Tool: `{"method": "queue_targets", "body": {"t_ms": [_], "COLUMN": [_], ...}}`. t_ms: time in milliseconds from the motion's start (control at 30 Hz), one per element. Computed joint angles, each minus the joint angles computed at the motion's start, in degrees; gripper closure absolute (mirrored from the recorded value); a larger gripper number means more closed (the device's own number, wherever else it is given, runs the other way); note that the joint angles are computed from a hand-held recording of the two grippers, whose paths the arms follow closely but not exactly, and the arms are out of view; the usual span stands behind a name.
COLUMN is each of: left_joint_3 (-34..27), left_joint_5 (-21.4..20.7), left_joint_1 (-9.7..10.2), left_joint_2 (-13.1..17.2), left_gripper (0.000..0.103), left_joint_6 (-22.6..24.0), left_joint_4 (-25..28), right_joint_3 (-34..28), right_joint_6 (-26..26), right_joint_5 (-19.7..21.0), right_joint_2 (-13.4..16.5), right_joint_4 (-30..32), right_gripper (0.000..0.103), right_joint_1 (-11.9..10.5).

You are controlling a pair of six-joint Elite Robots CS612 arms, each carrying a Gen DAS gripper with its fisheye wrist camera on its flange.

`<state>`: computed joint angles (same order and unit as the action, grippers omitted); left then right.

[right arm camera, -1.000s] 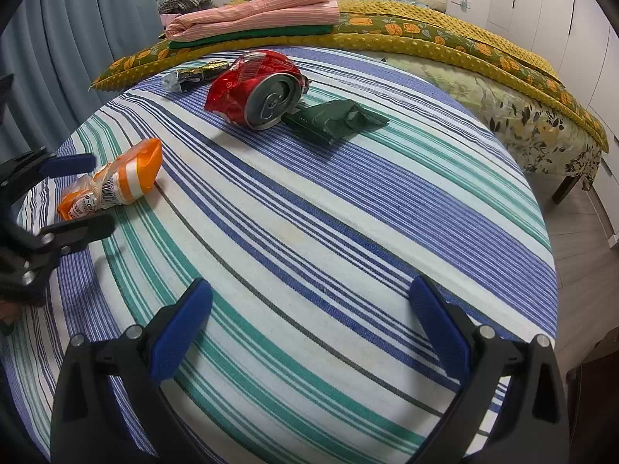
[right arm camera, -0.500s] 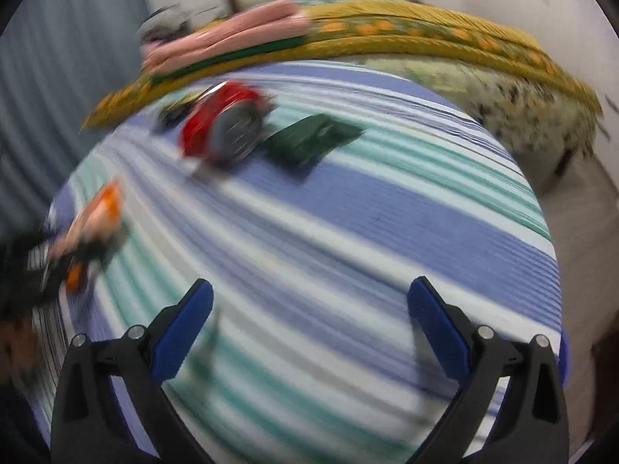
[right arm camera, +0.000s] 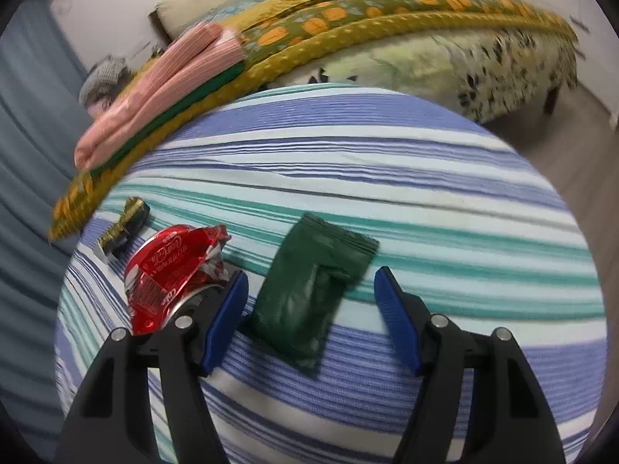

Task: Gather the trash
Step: 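Grasp the dark green packet with the right tool while the left tool holds the wrapper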

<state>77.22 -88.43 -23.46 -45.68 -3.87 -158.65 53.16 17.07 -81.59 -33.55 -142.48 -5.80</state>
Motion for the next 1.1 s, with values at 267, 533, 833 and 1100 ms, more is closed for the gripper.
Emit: {"method": "queue_targets", "body": {"t_ms": [267, 533, 833, 1100], "left_joint_3": [0.32, 2.37, 1.08, -1.06], "left_joint_5": [-1.96, -7.73, -8.14, -6.41], "left_joint_1": [0.04, 1.53, 1.87, 1.65], "left_joint_2": [-0.20, -1.23, -0.95, 0.15], "left_gripper": [0.023, 0.009, 0.008, 0.008], "left_joint_6": [-0.06, -0.33, 3.14, 3.48], "left_joint_4": [0.12, -0.91, 2.03, 2.97], "right_joint_3": [6.45, 21.24, 27.62, 25.10], "right_joint_6": [-9.63, -25.76, -24.78, -22.92], "right_joint_5": [-0.47, 8.68, 7.49, 6.33], "right_joint_2": [-3.37, -11.89, -14.90, -13.89], "right_joint_4": [-3.23, -5.30, -9.96, -8.09], "right_gripper": [0.064, 0.064, 0.041, 0.040], "right_joint_1": [-0.26, -0.97, -1.08, -0.10]}}
